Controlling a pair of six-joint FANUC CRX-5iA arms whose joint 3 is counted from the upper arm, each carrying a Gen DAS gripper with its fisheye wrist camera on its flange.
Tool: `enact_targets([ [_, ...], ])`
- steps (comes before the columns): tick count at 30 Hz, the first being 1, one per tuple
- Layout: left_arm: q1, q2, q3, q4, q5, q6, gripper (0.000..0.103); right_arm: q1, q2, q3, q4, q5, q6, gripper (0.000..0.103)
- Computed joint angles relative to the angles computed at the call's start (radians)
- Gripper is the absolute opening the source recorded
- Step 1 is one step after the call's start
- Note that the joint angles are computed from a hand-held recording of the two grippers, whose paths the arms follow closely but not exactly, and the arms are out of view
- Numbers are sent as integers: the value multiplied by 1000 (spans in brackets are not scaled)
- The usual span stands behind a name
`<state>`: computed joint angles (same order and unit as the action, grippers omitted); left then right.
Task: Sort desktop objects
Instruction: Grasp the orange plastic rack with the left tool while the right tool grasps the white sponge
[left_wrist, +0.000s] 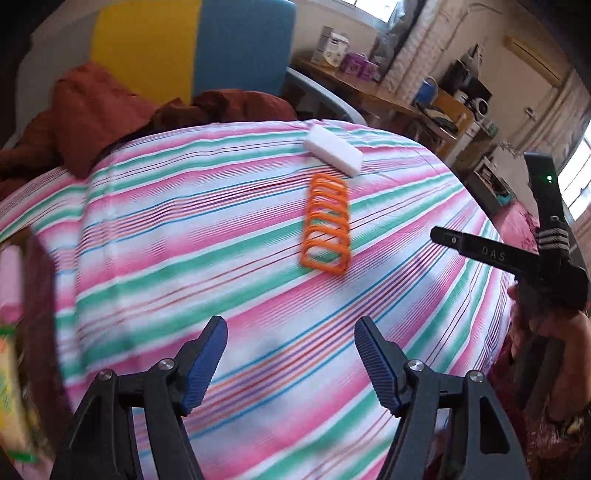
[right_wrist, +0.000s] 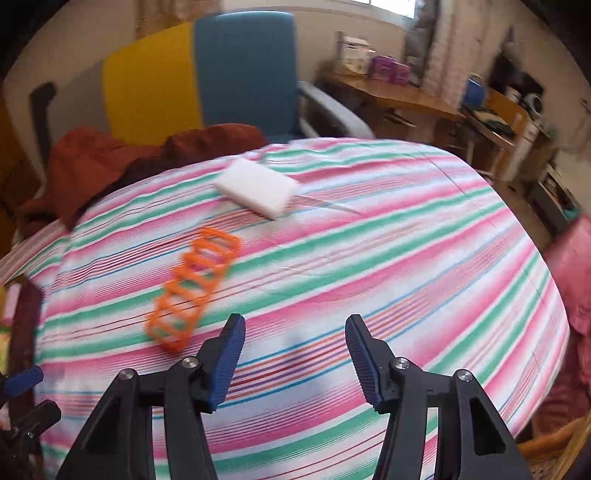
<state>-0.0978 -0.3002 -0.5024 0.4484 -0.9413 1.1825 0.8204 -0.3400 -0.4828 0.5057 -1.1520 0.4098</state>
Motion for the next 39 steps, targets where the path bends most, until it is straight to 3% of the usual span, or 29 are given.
enact_targets([
  [3,-80,107,75,-14,44,18,73,-44,-28,-1,-62,40,-14,62],
  [8,-176,260,231,-155,80,132,75,-46,-25,9,-79,27,-10,64],
  [11,-197,314,282,-230,89,186,75,-51,-15,16,-100,29,3,64],
  [15,-200,362,300,-228,70,199,73,-63,-12,17,-100,27,-1,64],
  [17,-218,344,283,-275,113,198,70,-73,-7,22,-107,26,-1,64],
  [19,-232,319,266,-338,143,202,50,-78,-3,25,-114,27,4,65],
  [22,-190,253,167,-278,219,149,49,-78,-8,23,-120,35,4,64],
  [25,-178,170,79,-332,302,162,50,-66,-18,17,-110,45,-5,65],
  [28,-130,125,17,-260,327,149,49,-41,-19,14,-99,71,17,66],
  [30,-110,115,-7,-207,335,117,49,-43,8,36,-122,93,86,67],
  [34,-132,123,10,-267,340,164,49,-103,112,117,-141,97,259,67],
  [39,-94,122,-58,-72,381,12,50,-202,237,184,-85,187,449,67],
])
